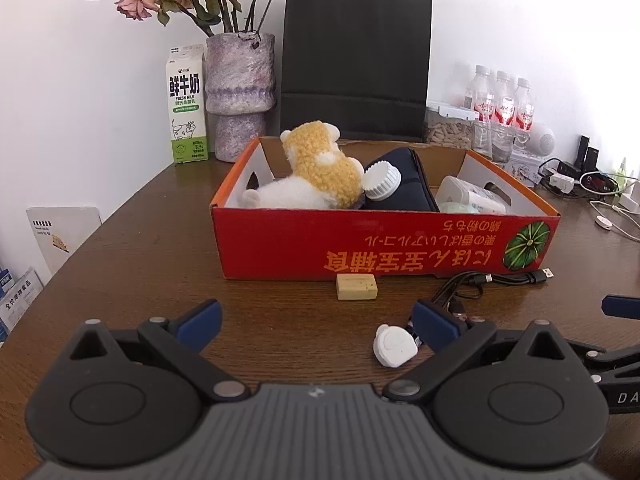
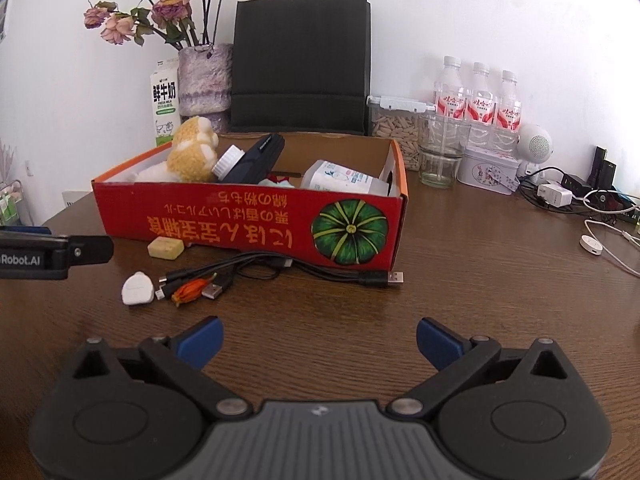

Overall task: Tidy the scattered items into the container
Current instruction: 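Move both tools back toward the white plug and cables on the table, then grasp the white plug with the left tool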

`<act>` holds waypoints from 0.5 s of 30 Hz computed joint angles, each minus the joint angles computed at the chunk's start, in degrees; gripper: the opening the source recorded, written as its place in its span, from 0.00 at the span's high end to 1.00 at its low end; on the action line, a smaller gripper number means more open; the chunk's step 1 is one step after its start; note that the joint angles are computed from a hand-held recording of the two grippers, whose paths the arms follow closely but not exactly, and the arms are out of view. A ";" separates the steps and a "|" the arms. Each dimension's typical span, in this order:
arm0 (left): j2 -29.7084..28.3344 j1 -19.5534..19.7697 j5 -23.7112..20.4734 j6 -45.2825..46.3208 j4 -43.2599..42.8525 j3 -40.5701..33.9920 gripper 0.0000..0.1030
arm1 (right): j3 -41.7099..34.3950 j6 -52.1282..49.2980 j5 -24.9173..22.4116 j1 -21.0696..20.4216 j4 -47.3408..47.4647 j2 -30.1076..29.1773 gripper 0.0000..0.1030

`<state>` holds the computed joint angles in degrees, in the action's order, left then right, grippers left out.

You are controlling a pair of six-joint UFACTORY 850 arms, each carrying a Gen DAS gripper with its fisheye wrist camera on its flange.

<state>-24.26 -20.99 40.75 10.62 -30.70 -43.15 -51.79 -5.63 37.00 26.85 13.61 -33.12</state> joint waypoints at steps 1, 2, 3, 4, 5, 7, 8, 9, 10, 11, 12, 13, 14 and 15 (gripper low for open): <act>-0.12 -0.09 -0.43 0.41 -0.17 -0.06 0.00 | -0.04 -0.36 -0.27 0.05 0.30 -0.05 0.00; -0.20 -0.17 -0.69 0.74 -0.26 -0.07 0.00 | -0.04 -0.72 -0.42 0.12 0.59 -0.07 0.00; -0.26 -0.22 -1.02 0.96 -0.22 -0.08 0.00 | -0.06 -1.05 -0.61 0.17 0.88 -0.10 0.00; -0.38 -0.27 -1.49 1.27 -0.30 -0.23 0.00 | -0.08 -1.27 -0.81 0.18 1.07 -0.15 0.00; -0.48 -0.33 -1.81 1.53 -0.36 -0.31 0.00 | -0.17 -1.49 -1.13 0.20 1.25 -0.23 0.00; -0.74 -0.48 -2.45 2.24 -0.72 -0.51 0.00 | -0.53 -2.25 -1.99 0.23 2.08 -0.51 0.00; -0.91 -0.54 -2.69 2.49 -0.84 -0.63 0.00 | -0.59 -2.36 -2.25 0.21 2.23 -0.57 0.00; -1.08 -0.62 -2.92 2.82 -1.06 -0.76 0.00 | -0.61 -2.23 -2.36 0.18 2.17 -0.58 0.00; -1.24 -0.68 -3.13 3.20 -1.24 -0.88 0.00 | -0.57 -2.03 -2.36 0.16 2.08 -0.56 0.00; -1.43 -0.79 -3.10 3.57 -1.51 -0.97 0.00 | -0.56 -1.91 -2.36 0.13 2.06 -0.56 0.00; -1.57 -0.89 -3.09 3.99 -1.83 -1.07 0.00 | -0.59 -1.64 -2.43 -0.01 1.75 -0.61 0.00; -1.72 -0.97 -3.15 4.62 -2.25 -1.20 0.00 | -0.64 -1.53 -2.58 -0.04 1.70 -0.67 0.00; -1.85 -1.06 -3.15 5.13 -2.59 -1.29 0.00 | -0.83 -1.57 -3.05 -0.08 1.82 -0.79 0.00; -2.00 -1.14 -3.18 5.63 -2.97 -1.43 0.00 | -0.99 -1.43 -3.52 -0.14 1.74 -0.85 0.00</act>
